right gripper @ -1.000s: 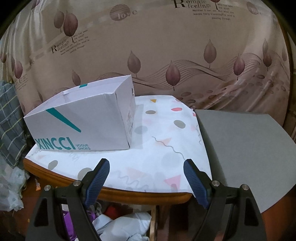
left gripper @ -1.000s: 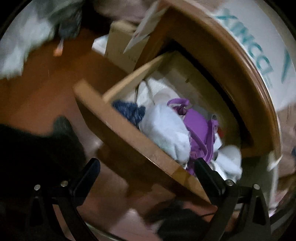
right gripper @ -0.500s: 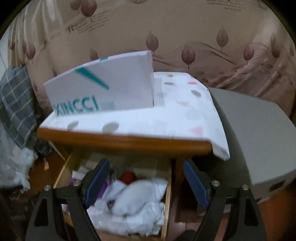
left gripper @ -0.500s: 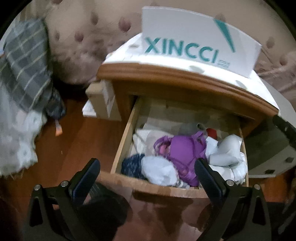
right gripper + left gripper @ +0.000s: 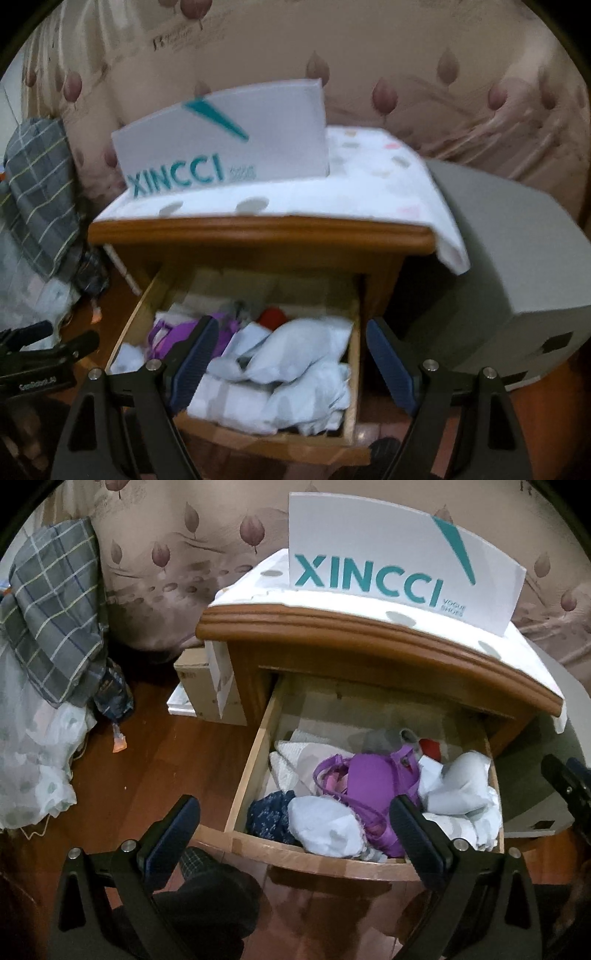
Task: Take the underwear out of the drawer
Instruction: 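Move both tools over the open drawer of clothes, then grasp the white cloth in the drawer with the right tool and lift it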
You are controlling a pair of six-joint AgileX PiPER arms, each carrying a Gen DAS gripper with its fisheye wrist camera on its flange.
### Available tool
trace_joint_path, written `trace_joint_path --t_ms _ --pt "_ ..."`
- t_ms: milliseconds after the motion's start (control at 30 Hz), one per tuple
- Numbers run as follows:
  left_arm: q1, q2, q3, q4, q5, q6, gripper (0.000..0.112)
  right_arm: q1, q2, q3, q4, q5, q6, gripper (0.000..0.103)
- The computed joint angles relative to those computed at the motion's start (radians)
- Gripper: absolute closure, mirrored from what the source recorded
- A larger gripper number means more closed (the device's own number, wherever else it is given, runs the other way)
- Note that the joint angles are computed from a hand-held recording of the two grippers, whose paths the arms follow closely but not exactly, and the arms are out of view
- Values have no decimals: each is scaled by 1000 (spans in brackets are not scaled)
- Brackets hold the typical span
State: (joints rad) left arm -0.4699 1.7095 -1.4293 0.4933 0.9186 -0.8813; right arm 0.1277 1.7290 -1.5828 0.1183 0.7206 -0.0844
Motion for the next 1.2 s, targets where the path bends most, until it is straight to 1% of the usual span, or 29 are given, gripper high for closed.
trace_joint_path --t_ms 167,233,367,467,700,867,1033,1067,1133,1200 --pt "11 19 1 2 -9 3 10 0 36 -35 21 54 7 19" --pt "10 19 7 10 -10 -3 10 9 40 -37 -1 53 25 19" --pt "17 25 36 29 -24 -44 10 38 42 -31 -91 34 80 19" --pt "22 30 49 39 -27 -64 10 44 46 -34 -108 35 89 19" --pt "24 29 62 77 -30 -119 10 34 57 -49 -102 47 109 19" --pt "27 25 66 95 -28 -140 10 34 69 -59 -79 70 79 19" --pt "63 15 76 58 -47 -150 10 17 110 -105 -27 146 39 19" --pt "67 14 78 53 -51 -150 10 14 135 -142 -25 189 53 19" --pt "79 17 74 34 -54 -143 10 18 161 -179 -39 217 65 19" --pt "90 17 71 15 -59 -134 10 30 207 -252 -63 267 67 19"
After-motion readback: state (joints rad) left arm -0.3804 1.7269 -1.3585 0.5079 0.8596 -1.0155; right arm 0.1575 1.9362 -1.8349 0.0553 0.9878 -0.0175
